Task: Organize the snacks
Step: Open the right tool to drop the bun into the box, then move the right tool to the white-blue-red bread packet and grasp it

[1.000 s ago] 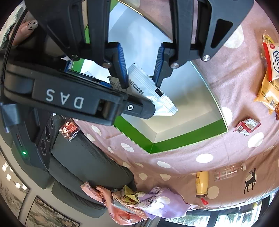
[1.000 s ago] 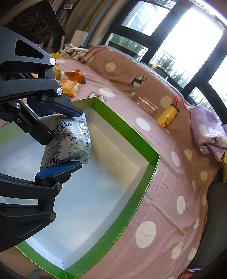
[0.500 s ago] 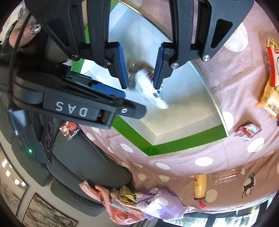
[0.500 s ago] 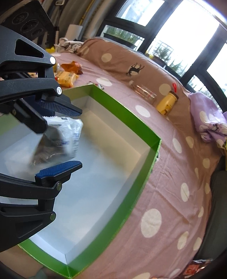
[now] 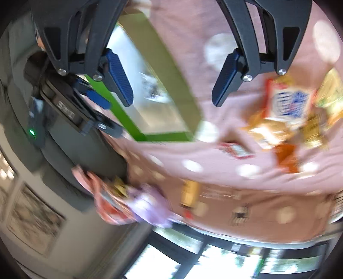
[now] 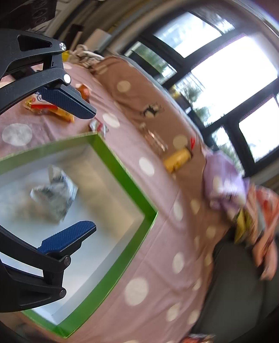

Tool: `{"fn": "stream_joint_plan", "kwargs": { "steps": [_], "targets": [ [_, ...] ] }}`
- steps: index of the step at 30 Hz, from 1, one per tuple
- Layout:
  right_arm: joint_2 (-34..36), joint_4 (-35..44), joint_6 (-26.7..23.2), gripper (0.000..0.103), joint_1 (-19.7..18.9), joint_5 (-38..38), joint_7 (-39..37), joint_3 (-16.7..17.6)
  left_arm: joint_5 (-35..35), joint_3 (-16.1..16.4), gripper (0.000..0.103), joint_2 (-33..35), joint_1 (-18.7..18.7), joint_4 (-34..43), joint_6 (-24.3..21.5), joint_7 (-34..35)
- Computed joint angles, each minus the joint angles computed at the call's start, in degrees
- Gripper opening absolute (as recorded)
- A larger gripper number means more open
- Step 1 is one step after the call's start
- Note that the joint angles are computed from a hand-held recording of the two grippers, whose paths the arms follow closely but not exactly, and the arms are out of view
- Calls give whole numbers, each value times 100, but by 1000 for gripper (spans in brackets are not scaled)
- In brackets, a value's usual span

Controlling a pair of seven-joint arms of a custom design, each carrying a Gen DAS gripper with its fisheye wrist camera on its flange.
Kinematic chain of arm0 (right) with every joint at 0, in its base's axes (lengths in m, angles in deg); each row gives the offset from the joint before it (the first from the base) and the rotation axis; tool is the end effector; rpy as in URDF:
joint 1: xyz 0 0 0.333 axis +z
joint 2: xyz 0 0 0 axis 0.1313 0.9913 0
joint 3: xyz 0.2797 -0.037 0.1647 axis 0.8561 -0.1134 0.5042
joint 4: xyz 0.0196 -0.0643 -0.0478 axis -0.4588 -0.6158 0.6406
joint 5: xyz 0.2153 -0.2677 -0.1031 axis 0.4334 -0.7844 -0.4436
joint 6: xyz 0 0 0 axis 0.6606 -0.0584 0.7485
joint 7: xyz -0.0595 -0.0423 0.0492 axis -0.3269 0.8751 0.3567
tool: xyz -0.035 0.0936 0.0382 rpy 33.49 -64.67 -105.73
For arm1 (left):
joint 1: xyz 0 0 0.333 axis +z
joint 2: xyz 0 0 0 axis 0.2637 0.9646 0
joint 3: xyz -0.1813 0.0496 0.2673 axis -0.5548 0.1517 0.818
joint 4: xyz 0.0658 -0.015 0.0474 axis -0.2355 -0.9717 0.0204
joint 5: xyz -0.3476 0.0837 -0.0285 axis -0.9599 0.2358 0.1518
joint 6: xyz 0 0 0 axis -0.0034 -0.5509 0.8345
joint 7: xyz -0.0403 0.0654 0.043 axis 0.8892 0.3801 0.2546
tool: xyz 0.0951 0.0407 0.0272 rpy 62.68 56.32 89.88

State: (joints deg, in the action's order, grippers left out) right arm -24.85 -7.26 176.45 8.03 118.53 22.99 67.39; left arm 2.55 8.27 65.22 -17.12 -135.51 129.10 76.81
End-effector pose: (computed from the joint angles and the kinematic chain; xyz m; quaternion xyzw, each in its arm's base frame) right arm 0.7165 0.1478 0.4520 -0.6433 0.6025 -0.0996 0.4618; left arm 0.6125 -0.3463 0.4486 -0.7216 0.4929 -0.4521 0.1789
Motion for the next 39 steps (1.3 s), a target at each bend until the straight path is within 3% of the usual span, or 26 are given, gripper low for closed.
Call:
{"fn": "stream_joint_plan", "kwargs": {
  "steps": [1,3,7,9,12,16,20,26,29,39],
  "targets": [
    [-19,-27,28,99,51,-73,-66,-6,209,242,79,-218,-241,-270,-318,-415],
    [-74,-88,85,99,276,-338,-34,-148,539,335,82,-492,-400,-587,-784,-872],
    [-54,-57,-114,99,280,-459,-32,10,1038,306,86,-1062,-574,-1308,-1699,-1690],
    [2,22,-442,99,54,-173,-385,373,1033,194,87,-1239,-493,-1541,-1971,-1819],
    [50,93,-932,99,-71,273,-896,604,1216,81,87,-1416,-337,-1811,-2163,-2218],
    [86,190,-1368,99,264,329,-927,309,610,-266,87,-1463,-34,-1907,-2673,-1899],
    [7,79,-1300,99,674,246,-974,-19,544,-540,87,-1553,244,-2078,-2790,-1927],
    [-37,-41,-1235,99,998,-101,-988,-244,468,-950,87,-1620,674,-2243,-2826,-2054],
    [-73,-147,-1073,99,1026,-188,-1084,-204,546,-1133,87,-1688,864,-2321,-2863,-2225],
    [20,-3,-1420,99,1078,-237,-925,-215,572,-1666,87,-1747,1390,-2409,-2909,-2321]
  ]
}}
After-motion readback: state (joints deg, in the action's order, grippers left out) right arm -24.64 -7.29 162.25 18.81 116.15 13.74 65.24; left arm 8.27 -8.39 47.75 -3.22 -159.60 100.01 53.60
